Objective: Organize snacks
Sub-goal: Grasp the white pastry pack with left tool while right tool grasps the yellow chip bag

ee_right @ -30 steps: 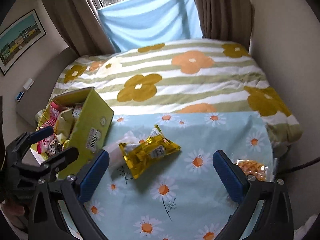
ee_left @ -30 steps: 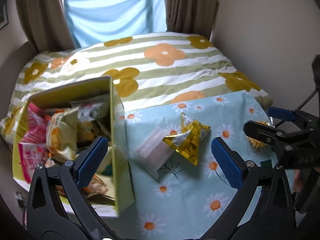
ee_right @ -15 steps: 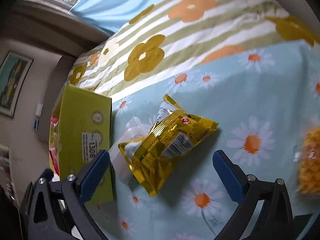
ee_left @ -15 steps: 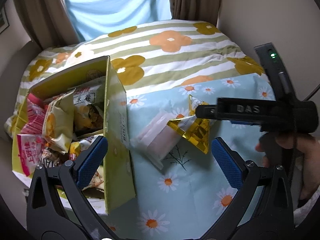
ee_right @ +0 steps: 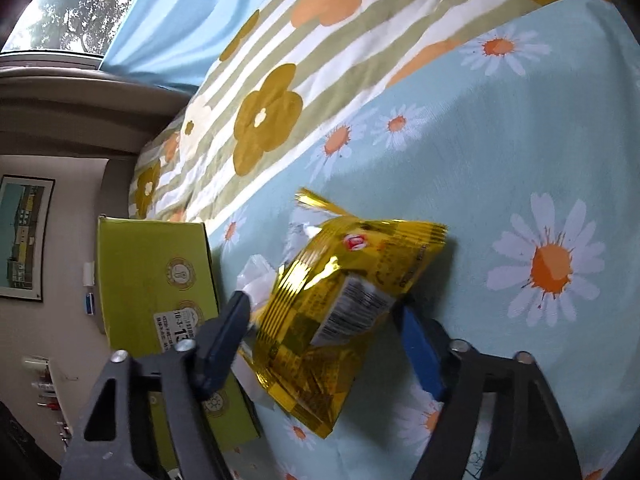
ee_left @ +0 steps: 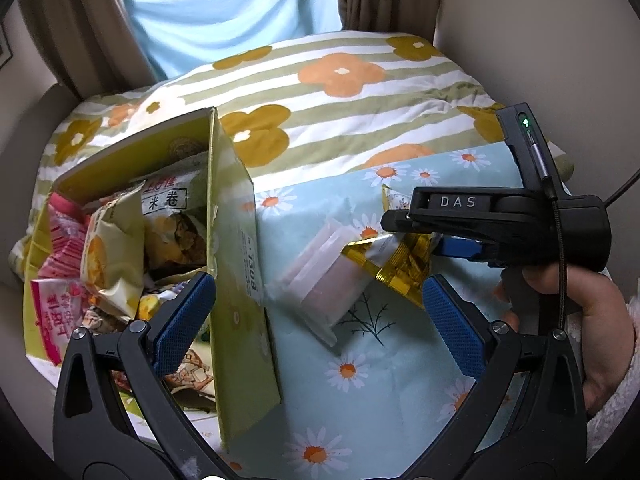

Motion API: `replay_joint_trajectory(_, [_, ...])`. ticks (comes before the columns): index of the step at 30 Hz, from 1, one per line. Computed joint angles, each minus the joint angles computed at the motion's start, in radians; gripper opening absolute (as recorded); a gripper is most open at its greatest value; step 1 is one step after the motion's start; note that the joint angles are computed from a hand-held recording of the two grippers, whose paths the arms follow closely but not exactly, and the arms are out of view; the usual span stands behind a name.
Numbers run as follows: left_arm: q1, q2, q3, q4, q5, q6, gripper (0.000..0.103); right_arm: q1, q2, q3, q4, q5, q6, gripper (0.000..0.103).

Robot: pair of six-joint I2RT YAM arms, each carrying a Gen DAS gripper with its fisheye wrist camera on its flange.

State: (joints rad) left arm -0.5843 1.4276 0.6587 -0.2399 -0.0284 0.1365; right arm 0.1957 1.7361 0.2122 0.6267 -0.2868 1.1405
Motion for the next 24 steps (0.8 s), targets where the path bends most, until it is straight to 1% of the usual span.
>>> replay_joint_trajectory(2, [-0.001, 0.011, 0.007, -0.001, 0.004, 0.004, 0.103, -0.017, 0.015, -0.016, 0.043, -0.018, -0.006, 0.060])
replay_joint_trajectory(4, [-0.007, 0.019, 0.012, -0.001, 0.001, 0.007, 0.103, -0.026, 0.013, -0.023, 0.049, -0.029, -0.019, 0.057])
replay_joint_trajectory(8, [-0.026, 0.033, 0.027, -0.008, -0.004, 0.010, 0.103, -0.049, -0.011, -0.043, 0.051, -0.044, -0.047, 0.054])
replay_joint_trajectory(11, [-0.033, 0.054, 0.054, -0.022, 0.011, 0.010, 0.103, -0.083, -0.072, -0.066, 0.018, -0.057, -0.082, 0.054])
replay_joint_trajectory(14, [-0.044, 0.109, 0.103, -0.046, 0.014, 0.025, 0.103, -0.123, -0.179, -0.081, -0.082, -0.062, -0.145, 0.054])
replay_joint_trajectory(16, [-0.057, 0.151, 0.142, -0.061, 0.012, 0.052, 0.103, -0.156, -0.279, -0.088, -0.190, -0.060, -0.201, 0.054])
replay_joint_trajectory(18, [-0.065, 0.219, 0.207, -0.102, 0.016, 0.089, 0.103, -0.180, -0.365, -0.092, -0.289, -0.050, -0.249, 0.054])
replay_joint_trajectory(21, [-0.088, 0.323, 0.299, -0.160, -0.013, 0.129, 0.103, -0.209, -0.486, -0.095, -0.441, -0.019, -0.335, 0.054])
replay_joint_trajectory(24, [-0.110, 0.412, 0.374, -0.214, -0.036, 0.166, 0.103, -0.241, -0.556, -0.107, -0.526, -0.011, -0.388, 0.054])
